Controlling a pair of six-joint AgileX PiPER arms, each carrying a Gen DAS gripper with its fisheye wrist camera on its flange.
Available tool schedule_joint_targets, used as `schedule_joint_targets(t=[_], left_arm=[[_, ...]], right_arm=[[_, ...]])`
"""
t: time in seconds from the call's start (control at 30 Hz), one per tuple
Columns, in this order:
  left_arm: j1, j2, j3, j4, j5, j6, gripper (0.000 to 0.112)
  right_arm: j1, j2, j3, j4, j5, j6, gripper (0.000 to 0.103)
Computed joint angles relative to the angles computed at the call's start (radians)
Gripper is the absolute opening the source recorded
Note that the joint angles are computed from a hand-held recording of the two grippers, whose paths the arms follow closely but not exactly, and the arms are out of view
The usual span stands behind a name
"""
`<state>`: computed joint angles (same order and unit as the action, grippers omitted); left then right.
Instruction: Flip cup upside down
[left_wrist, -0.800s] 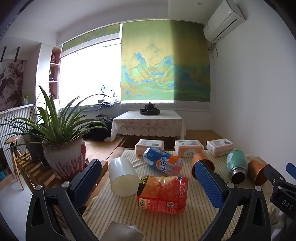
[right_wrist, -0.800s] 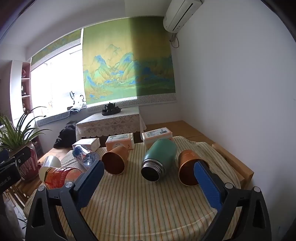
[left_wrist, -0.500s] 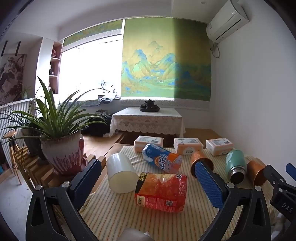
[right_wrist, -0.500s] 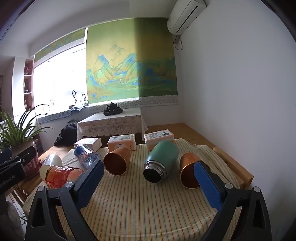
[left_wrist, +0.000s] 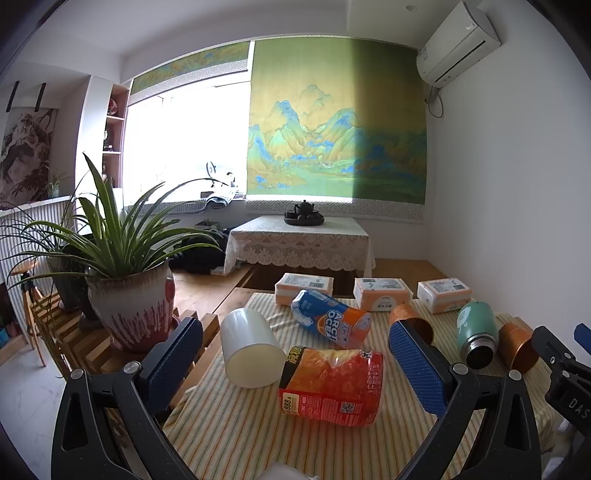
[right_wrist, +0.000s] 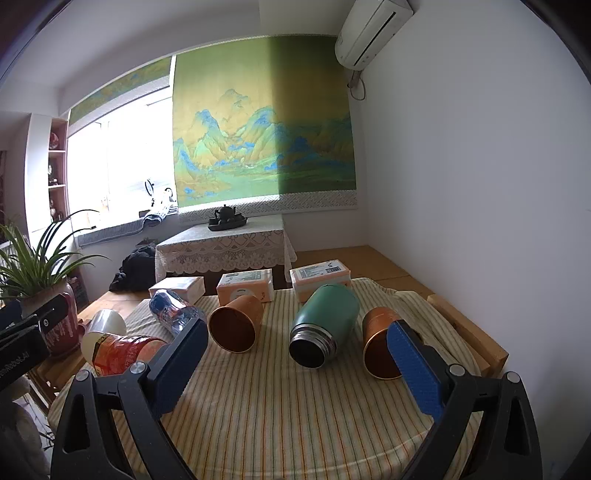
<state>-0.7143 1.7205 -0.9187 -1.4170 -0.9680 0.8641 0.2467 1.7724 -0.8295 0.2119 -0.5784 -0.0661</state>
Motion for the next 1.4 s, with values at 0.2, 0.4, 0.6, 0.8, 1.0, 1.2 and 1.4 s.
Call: schedule_joint_targets(t=[0.2,0.4,0.6,0.8,1.0,1.2,1.4], left_arm=[[-0.005,0.006,-0.001,-0.002,0.001,0.003,0.102],[-0.002,0.013,-0.006,-0.001,0.01,0.006,0.102],[0.001,0.015,-0.003,0.003,0.01,-0.004,0.102],[0.005,0.016,-0.001,0.01,0.015,-0.006,0.102],[0.008,0.019,-0.004,0.019,0.02,-0.003,0.102],[0.008,0.027,-0.003,0.016,0.017,-0.013,0.102],[0.008,0.033,-0.004,0.02,0.018,-0.02,0.102]], right_arm=[[0.01,-0.006,0.01,0.021,-0.011,-0.014,0.096],[0.004,-0.008,0.015,0.014,-0.006,-0.011,0.096],[-0.009,-0.016,0.018,-0.006,-0.001,0.012,0.096],[-0.008,-0.022,0.022,-0.006,0.003,0.006,0.096],[-0.002,-0.025,0.012,-0.001,0.011,-0.008,0.096],[-0.007,-0.024,0.005,-0.004,0.022,-0.004,0.096],[-0.009,-0.023,0.0,0.0,0.025,-0.003,0.096]])
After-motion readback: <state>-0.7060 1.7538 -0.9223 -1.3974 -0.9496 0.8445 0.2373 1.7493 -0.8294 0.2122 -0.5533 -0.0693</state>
